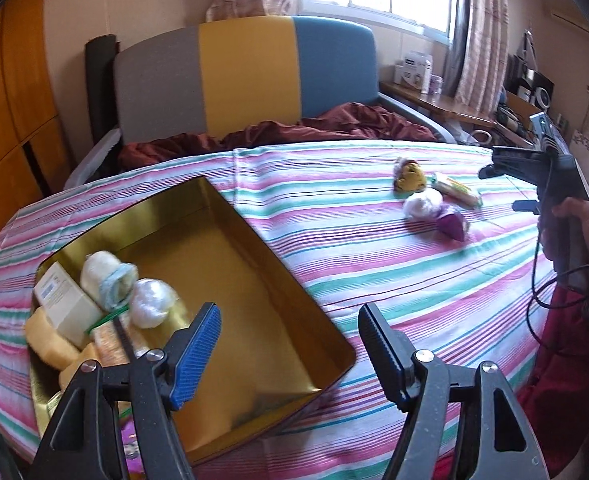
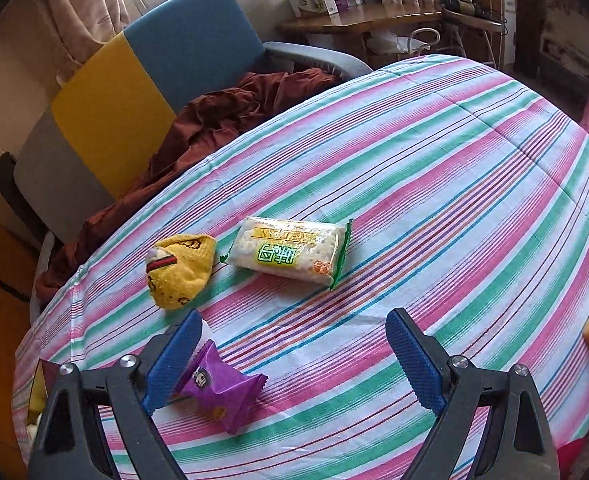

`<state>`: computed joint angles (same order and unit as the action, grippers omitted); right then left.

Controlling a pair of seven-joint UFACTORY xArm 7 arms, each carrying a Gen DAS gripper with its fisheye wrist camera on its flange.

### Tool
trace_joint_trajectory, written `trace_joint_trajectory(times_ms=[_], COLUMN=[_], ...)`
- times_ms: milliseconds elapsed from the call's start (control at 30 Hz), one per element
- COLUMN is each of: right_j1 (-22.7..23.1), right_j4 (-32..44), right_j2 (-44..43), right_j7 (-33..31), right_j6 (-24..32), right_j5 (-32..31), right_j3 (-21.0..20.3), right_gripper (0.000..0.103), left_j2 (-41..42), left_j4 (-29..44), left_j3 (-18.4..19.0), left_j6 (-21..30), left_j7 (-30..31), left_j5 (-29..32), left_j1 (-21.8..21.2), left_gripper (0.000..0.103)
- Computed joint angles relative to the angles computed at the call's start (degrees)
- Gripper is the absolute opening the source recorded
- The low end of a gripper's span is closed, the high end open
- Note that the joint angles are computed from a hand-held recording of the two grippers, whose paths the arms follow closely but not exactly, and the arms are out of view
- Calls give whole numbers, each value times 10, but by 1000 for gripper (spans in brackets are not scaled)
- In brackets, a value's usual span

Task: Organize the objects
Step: 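Withdraw both tools from the tray toward the remaining items, then grasp the second clear plastic-wrapped bundle with the left gripper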

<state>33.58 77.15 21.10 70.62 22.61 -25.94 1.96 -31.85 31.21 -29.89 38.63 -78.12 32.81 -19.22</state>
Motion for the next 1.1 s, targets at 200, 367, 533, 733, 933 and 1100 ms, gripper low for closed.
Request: trace_joint_trajectory(times_ms=[200, 367, 533, 733, 933, 1100], right_j1=[-3, -20, -28, -43, -55, -71], right_j4=[-33, -61, -74, -74, -92, -89], right_j2=[-19, -28, -31, -23, -26, -18], right_j7=[58, 73, 73, 19, -12, -59], right_j6=[-36, -71, -96, -112, -144, -149], right_j5=[-7, 24, 46, 103, 159, 213], right_j3=[-14, -9, -5, 17, 29, 53], right_gripper=[97, 97, 98, 99, 100, 100], left_j2=[79, 142, 210, 303, 389, 467], left_j4=[52, 94, 142, 208, 288, 367], left_j3=[-1, 16, 47, 102, 155, 189], left_j6=[-31, -58, -77, -109, -141, -169], left_j7=[2, -9, -15, 16, 55, 114], left_j5=[40, 83, 128, 143, 143, 116], left_j1=[14, 11, -3, -29, -57, -76], left_gripper=[64, 60, 60, 60, 60, 60])
